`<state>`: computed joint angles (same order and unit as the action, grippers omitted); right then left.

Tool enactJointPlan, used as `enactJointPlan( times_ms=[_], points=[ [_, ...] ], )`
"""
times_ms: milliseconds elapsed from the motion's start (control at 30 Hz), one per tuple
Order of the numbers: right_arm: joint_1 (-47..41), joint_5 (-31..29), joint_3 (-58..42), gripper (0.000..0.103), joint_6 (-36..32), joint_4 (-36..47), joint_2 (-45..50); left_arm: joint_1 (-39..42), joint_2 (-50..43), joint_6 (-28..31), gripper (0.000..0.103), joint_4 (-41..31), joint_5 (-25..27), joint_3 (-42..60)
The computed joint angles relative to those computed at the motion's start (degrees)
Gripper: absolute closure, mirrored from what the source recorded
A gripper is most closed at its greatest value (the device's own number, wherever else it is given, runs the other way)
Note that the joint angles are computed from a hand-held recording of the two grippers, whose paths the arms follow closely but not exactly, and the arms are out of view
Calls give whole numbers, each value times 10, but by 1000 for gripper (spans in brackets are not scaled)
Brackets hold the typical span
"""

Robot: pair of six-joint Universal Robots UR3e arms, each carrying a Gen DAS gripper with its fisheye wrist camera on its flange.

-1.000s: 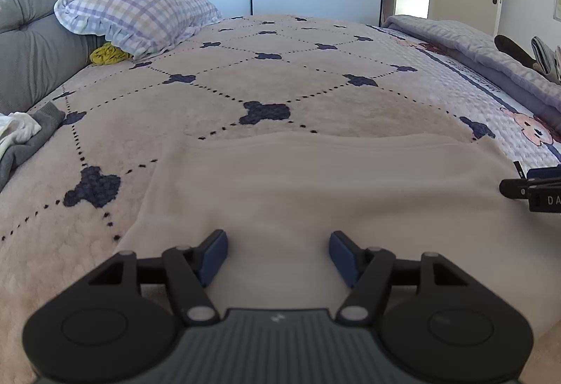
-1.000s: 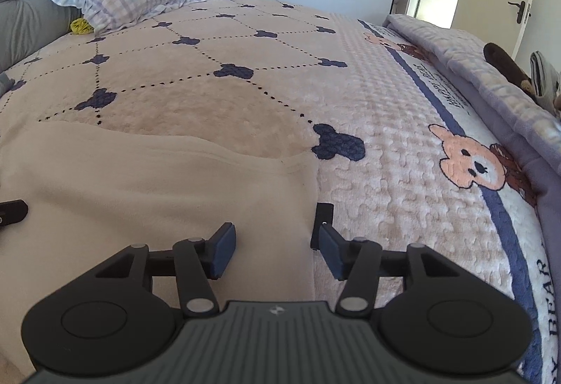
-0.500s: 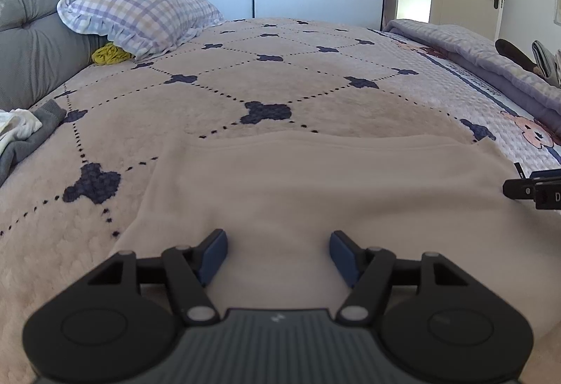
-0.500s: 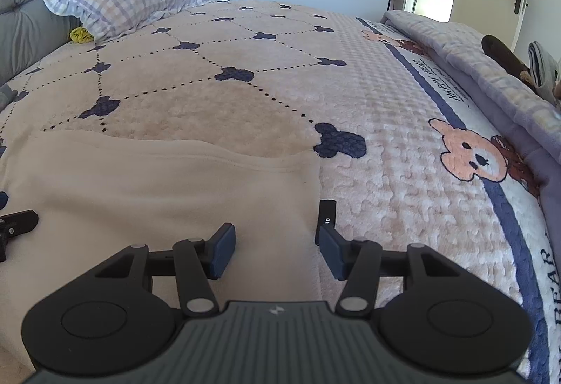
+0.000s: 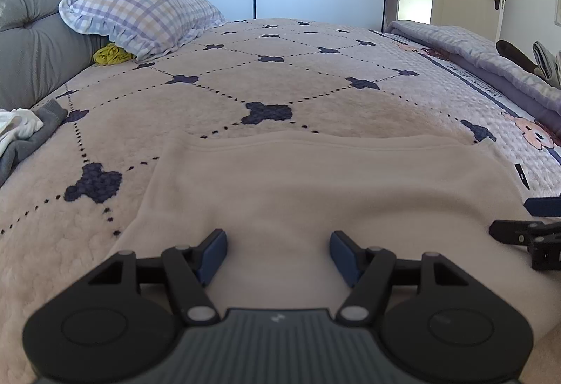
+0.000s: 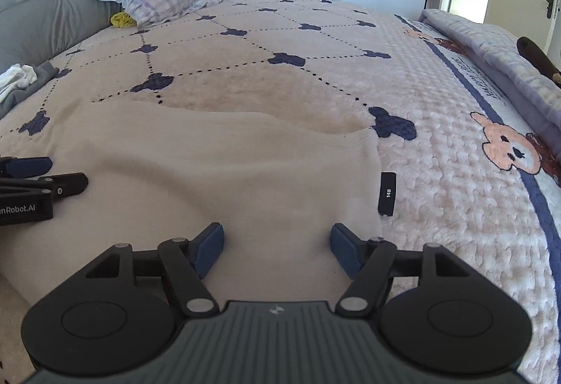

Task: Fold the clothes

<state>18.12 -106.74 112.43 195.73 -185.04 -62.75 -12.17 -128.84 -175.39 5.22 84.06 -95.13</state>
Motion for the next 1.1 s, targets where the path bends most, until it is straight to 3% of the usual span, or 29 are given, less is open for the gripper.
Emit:
enactJointPlan(
  times_ms=[333, 433, 867, 1000, 1100],
  points=[
    [14, 23, 43, 29, -11, -23, -23, -12, -6, 2, 36, 21, 24, -5],
    [8, 30, 71, 25, -6, -108, 9, -17, -8, 4, 36, 29, 34, -8],
    [8, 27, 78, 25, 13, -115, 6, -15, -8, 7, 35, 53, 33, -24],
    [-9, 45, 130, 26, 15, -157, -21, 18, 26, 11, 35, 39, -21, -58],
    [-2, -2, 164, 24, 24, -163, -42, 58, 60, 8, 35, 38, -77, -101]
  ],
)
